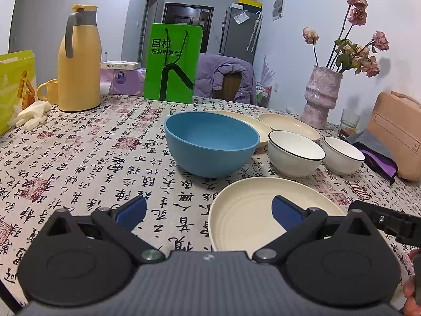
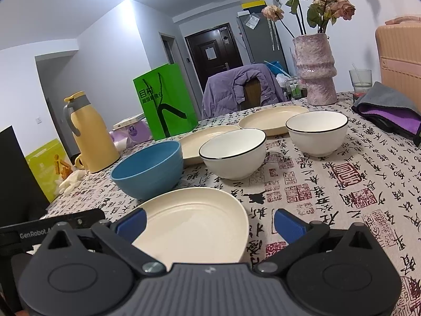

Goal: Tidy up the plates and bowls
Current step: 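Move both grippers past the blue bowl toward the two cream plates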

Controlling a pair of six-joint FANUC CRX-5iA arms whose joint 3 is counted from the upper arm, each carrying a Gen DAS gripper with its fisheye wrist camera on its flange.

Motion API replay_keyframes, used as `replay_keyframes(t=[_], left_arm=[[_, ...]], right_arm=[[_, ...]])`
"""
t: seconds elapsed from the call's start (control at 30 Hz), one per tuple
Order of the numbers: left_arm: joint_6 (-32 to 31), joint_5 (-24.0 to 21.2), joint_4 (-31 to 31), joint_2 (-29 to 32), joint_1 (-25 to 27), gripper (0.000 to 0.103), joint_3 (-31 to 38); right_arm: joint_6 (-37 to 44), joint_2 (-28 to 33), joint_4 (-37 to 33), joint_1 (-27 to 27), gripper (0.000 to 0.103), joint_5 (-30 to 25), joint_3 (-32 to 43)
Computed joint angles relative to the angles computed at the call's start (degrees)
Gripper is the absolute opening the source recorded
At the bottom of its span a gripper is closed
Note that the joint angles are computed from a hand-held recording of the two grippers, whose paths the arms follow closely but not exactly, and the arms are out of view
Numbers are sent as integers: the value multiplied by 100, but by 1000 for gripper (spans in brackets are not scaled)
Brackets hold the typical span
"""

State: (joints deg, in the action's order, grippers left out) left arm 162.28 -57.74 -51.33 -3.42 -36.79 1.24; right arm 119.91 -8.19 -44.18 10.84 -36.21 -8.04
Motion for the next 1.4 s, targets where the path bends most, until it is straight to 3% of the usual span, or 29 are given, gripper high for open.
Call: replay_keyframes(t=[0.9, 1.4], left_arm=[[43, -485, -421, -480, -299, 103, -98], [-190, -250, -153, -597, 142, 103, -122]], right_arm=[[-148, -363, 128, 232, 103, 44, 7], [-378, -86, 387, 377, 103, 15, 355]])
